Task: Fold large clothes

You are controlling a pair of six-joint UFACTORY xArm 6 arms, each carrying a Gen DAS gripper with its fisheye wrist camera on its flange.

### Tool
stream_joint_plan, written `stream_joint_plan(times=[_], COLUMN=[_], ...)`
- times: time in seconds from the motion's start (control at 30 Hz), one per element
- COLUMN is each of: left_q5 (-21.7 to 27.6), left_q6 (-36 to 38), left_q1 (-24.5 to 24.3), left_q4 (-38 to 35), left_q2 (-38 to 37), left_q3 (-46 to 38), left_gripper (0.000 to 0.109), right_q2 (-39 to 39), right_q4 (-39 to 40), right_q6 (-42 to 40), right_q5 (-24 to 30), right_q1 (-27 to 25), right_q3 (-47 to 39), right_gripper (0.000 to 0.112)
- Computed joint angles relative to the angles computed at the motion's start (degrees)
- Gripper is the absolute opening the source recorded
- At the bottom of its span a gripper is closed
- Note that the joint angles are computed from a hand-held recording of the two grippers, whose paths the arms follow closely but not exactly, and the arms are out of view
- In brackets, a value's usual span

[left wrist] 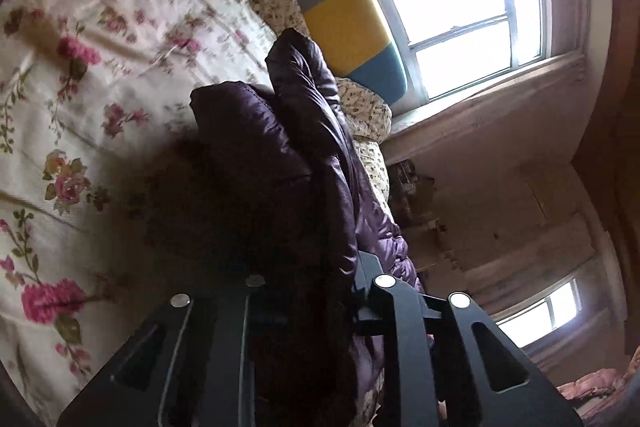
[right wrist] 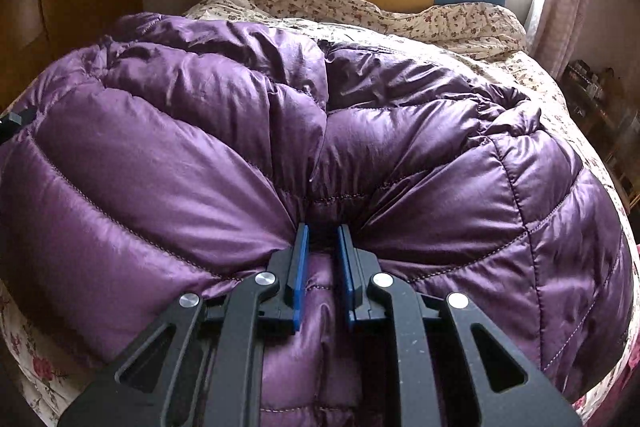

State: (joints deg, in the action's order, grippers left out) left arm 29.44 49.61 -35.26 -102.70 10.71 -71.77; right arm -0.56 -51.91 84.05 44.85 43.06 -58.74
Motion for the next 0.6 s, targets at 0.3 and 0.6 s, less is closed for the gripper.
stream_joint_plan(times=[0.3,0.6], left_q5=[-8.68,-11.27], left_q6=[-8.02,-25.90], left_q1=[-6.42,-11.99], left_q4=[11.14,34.12], left_q2=[-1.64,5.30], left_q3=[-6.07,-18.92], left_gripper=[0.016,0.016], right_q2=[-1.95,-6.70], right_q4=[-1.13,0.59], right_q6=[0.23,-2.21], right_q5=[-0.11,-1.76], right_q1=[0.35,-0.10], right_q3=[1.82,4.56], right_gripper=[0.014,0.025])
